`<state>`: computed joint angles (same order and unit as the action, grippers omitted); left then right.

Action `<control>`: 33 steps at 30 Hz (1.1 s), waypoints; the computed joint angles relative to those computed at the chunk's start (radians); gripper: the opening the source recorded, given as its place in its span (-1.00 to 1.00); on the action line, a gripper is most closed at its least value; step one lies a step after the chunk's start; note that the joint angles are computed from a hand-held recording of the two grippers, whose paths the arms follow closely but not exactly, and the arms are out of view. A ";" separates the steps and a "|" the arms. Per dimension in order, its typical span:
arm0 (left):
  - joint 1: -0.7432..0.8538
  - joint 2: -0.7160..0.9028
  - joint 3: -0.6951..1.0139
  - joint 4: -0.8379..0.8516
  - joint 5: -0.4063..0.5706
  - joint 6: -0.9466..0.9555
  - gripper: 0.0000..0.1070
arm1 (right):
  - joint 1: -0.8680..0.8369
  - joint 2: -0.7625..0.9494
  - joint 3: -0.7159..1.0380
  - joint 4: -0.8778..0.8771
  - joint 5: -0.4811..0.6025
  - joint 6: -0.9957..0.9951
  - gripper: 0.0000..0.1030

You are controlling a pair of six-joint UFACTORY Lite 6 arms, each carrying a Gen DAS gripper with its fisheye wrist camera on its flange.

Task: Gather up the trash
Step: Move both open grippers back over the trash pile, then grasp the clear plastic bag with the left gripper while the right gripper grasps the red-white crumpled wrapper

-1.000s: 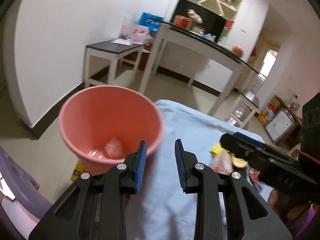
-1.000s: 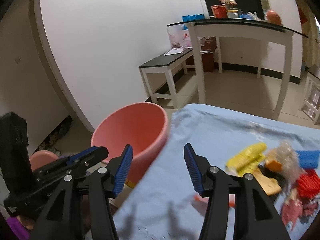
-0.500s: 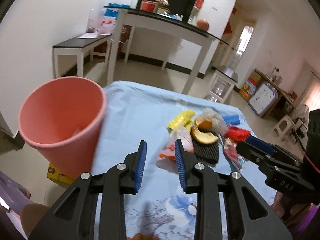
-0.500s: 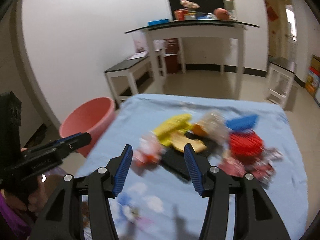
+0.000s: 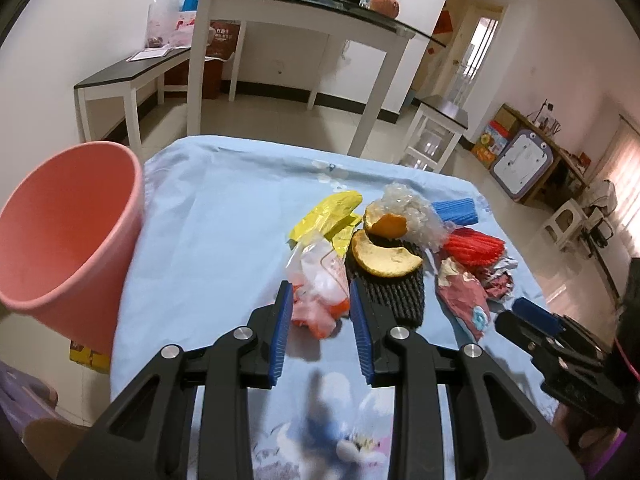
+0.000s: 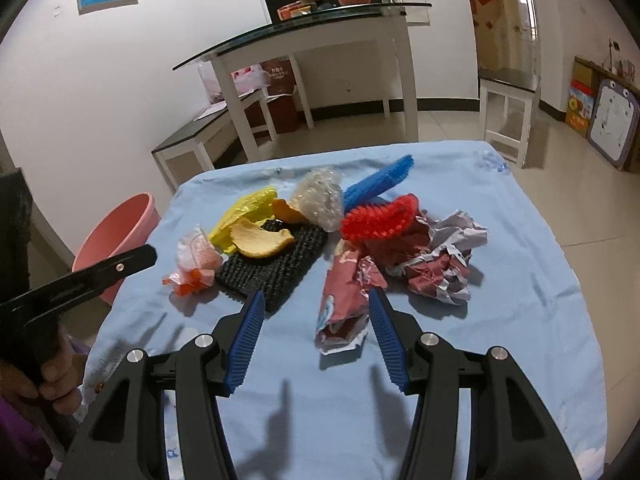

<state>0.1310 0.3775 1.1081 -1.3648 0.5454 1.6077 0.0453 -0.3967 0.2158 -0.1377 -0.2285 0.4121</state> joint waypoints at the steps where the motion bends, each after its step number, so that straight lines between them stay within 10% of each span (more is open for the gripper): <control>1: -0.015 0.013 0.011 -0.005 -0.021 -0.002 -0.45 | -0.010 0.001 -0.004 -0.011 -0.006 0.005 0.04; 15: -0.078 0.148 0.109 -0.021 -0.074 -0.017 -0.45 | -0.088 0.121 0.040 -0.199 -0.049 0.179 0.12; 21: -0.074 0.107 0.039 -0.142 -0.084 0.137 -0.84 | -0.070 0.157 0.055 -0.147 -0.052 0.145 0.16; 33: 0.014 -0.033 -0.094 -0.152 0.018 0.210 -0.87 | -0.013 0.257 0.108 0.066 -0.052 0.009 0.16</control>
